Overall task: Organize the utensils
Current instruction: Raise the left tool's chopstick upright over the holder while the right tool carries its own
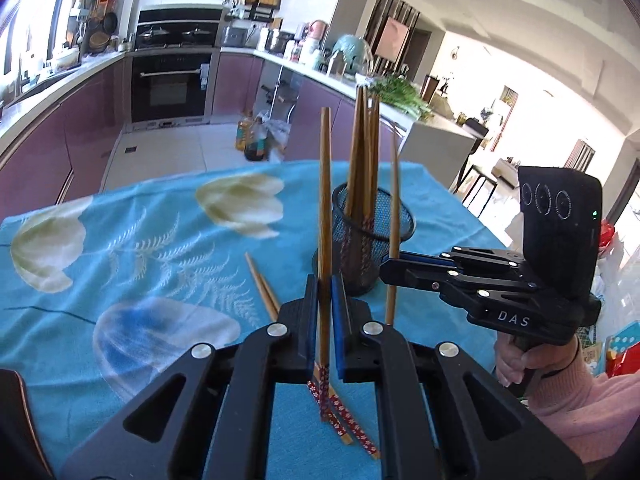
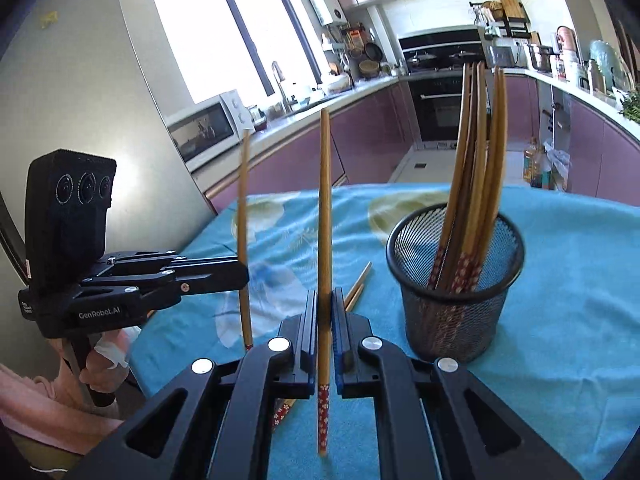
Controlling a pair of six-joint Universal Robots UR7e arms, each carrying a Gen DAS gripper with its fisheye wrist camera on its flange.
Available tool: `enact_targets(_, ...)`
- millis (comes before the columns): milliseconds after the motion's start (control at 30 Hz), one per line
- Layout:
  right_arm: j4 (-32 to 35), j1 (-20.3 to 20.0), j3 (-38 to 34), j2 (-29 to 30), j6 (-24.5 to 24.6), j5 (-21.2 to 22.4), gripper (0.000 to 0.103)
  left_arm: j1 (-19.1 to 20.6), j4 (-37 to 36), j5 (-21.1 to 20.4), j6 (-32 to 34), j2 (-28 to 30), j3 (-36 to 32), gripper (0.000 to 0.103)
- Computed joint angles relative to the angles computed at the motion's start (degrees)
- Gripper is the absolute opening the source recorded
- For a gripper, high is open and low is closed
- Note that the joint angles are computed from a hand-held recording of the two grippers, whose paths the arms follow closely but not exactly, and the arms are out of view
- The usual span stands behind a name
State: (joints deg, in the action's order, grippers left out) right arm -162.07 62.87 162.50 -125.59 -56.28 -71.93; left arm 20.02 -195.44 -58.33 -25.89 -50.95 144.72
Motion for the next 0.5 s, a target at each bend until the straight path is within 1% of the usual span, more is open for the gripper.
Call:
enact_targets(100, 4.74, -1.91, -0.52, -4.84, -1.21, 2.92, 0.006, -0.8, -1.71, 0.13, 0.9, -0.94, 0.16, 0.007)
enact_targets(167, 6.08, -2.01, -1.19, -6.0, -1.2, 4.12, 0.006, -1.0, -2.87, 0.02, 1.76, -1.32, -0.01, 0.007)
enact_targets(300, 6.42, -2.33, -1.97, -7.56, -1.11, 5.99, 0.006, -0.78, -4.64, -0.02, 3.45, -0.94, -1.43, 0.007)
enact_targets(500, 5.21, -2.22, -3.48, -7.57, -0.77, 7.41, 0.006, -0.28, -6.14, 0.24, 6.55, 0.11, -4.73, 0.007)
